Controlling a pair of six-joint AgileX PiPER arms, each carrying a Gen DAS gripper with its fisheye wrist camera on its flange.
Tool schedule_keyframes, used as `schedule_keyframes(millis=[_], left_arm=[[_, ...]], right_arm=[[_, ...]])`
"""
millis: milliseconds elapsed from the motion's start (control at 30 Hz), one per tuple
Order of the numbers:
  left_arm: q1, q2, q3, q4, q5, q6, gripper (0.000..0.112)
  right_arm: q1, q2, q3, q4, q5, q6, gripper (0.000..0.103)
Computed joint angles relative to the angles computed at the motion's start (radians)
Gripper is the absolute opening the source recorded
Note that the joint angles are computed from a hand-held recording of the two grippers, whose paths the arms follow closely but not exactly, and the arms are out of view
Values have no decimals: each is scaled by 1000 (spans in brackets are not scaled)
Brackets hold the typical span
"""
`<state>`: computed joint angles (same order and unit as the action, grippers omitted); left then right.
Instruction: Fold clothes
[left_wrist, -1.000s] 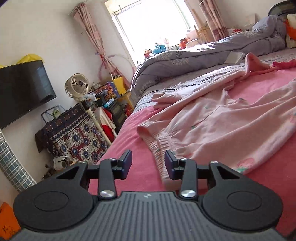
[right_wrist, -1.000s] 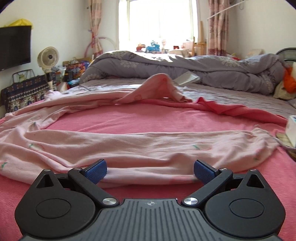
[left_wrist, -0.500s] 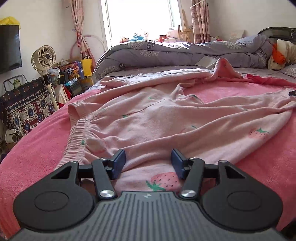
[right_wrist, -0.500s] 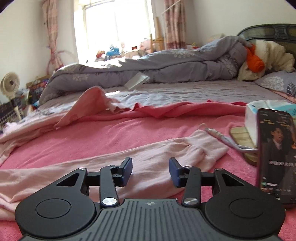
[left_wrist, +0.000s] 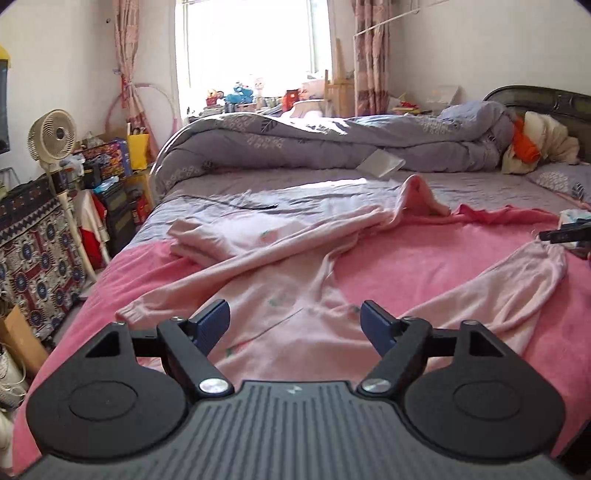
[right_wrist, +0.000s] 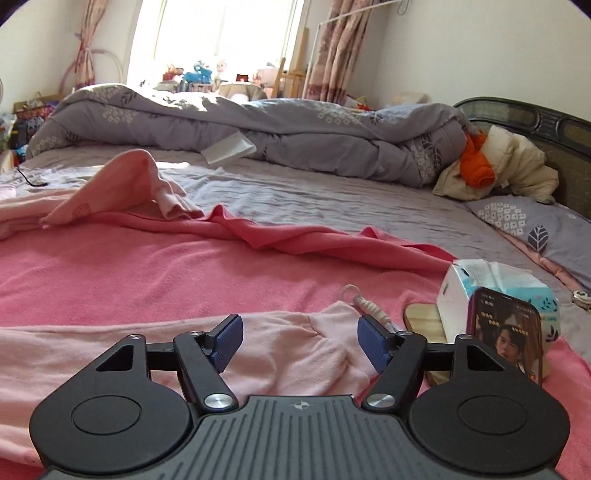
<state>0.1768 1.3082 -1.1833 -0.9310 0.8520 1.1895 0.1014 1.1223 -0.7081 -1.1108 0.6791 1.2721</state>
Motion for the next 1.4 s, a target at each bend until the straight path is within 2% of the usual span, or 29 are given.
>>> schedule_keyframes(millis=[67,133,167,233,300,333,367,500,633,667,700,733,767,800,833,900,933,1000,1033,1100,1133,1167,1267,1367,1400], left_arm=[[-121,36,-15,2,-37,-32,79],[-246,76,3,12,-85,-41,82],[-309,102,16,14,-109,-38,87],[-420,168,48,34,-156,-36,87],[-486,222,128,-1,-236,37,90],[-502,202,182,-70,-291,121,94],[-498,179,205,-109,-305,165,94],[-427,220,192,-215,-201,220,94],[-409,216,211,-266,-186,263,93],[-403,216,213,-277,-177,269,93],[-396,218,213,-287,-166,272,93],[-390,221,212,-294,-156,273,93],[-384,223,211,-301,-146,274,93],[-382,223,211,-304,-144,274,93],[-385,223,211,-307,-146,274,93],[-389,230,204,-314,-150,274,93],[-384,234,201,-318,-142,274,93],[-371,237,201,-331,-124,278,93],[-364,240,199,-336,-114,280,93],[-349,247,194,-347,-91,283,93],[-341,250,193,-355,-79,286,93],[-333,252,192,-362,-67,288,93],[-319,255,191,-373,-51,296,93],[-312,255,191,-380,-46,301,93],[-309,258,190,-384,-40,303,93]], right_arm=[[-12,41,-45,11,-43,-38,74],[-1,103,-97,-2,-48,-52,76],[5,146,-133,-11,-44,-59,76],[11,221,-198,-19,-56,-83,77],[15,312,-275,-34,-70,-117,84],[19,364,-321,-46,-67,-135,89],[27,424,-373,-70,-51,-147,94],[36,683,-652,-95,-9,-274,95],[34,989,-1052,-73,56,-428,101],[36,1065,-1152,-69,94,-472,95],[37,1135,-1252,-57,140,-522,81],[36,1198,-1352,-32,189,-575,30],[36,1245,-1449,-17,248,-589,13],[32,1270,-1506,-26,281,-566,12],[28,1268,-1524,-62,298,-504,12],[12,1204,-1451,-183,296,-359,12],[-3,1171,-1422,-216,297,-336,12],[-36,1116,-1397,-184,297,-390,16],[-52,1088,-1383,-135,294,-443,20],[-77,1039,-1365,-5,291,-585,38],[-80,997,-1316,49,264,-649,55],[-82,947,-1249,97,222,-708,63],[-30,799,-1021,111,51,-744,64],[42,709,-900,371,-179,-1006,65],[83,711,-895,470,-229,-1106,65]])
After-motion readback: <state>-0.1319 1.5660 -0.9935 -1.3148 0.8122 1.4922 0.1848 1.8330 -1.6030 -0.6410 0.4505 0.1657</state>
